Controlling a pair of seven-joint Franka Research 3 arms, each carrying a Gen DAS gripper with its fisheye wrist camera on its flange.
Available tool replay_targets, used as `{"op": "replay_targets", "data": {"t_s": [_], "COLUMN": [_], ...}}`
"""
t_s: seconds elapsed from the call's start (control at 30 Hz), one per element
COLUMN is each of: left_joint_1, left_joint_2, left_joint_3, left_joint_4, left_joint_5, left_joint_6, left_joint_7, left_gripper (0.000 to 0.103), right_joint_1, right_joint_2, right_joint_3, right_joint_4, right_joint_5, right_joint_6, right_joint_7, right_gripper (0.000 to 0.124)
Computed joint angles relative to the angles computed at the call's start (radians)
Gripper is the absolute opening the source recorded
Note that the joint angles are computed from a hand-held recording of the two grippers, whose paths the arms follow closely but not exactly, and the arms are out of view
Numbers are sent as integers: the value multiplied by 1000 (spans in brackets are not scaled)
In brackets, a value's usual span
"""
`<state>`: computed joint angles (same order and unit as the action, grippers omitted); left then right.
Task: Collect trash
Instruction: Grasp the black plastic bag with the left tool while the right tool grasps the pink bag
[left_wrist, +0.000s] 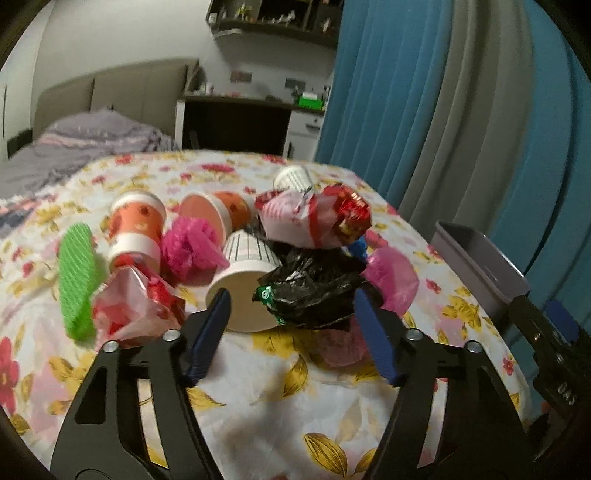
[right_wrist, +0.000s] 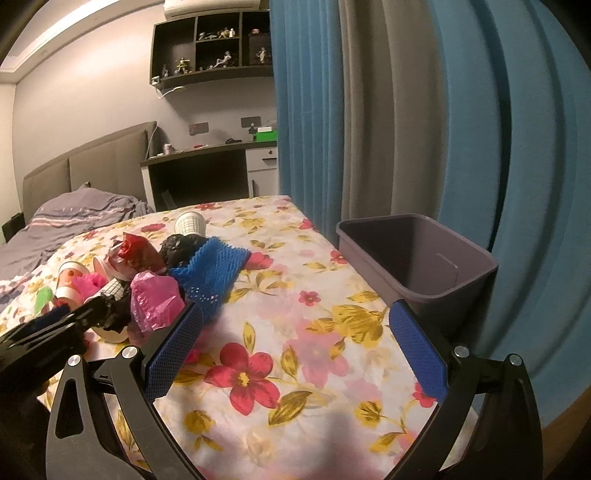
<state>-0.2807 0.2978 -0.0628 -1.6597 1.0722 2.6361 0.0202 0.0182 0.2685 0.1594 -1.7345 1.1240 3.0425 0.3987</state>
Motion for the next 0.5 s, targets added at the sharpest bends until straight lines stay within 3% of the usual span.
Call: {"op": "replay_targets", "data": {"t_s": [0.03,0.13,0.2,0.3,0.5], "left_joint_1": [10,29,38,34,-1], "left_joint_2": [5,21,28,27,-17], "left_joint_3": [-4,-13,-12,3,45], "left_joint_4": [1,2,-3,-19,-56], "left_joint_5": [-21,-91,-128,-141,-26], "left_joint_6": [14,53,93,141,182], "left_joint_7": [14,68,96,105,-14], "left_gripper": [60,39,20,0,0], "right_joint_1": [-1,2,8,10,7], "right_joint_2": [2,14,23,30,41], "right_joint_3": [4,5,-5,-6,-4], "right_joint_4": [3,15,25,31,51], "right_joint_5": [2,-9,-40,-63,-66], "right_joint_6": [-4,-24,-55,-92,-204], "right_joint_7": [-9,-12,16,25,14], "right_gripper": [98,98,98,98,98]}}
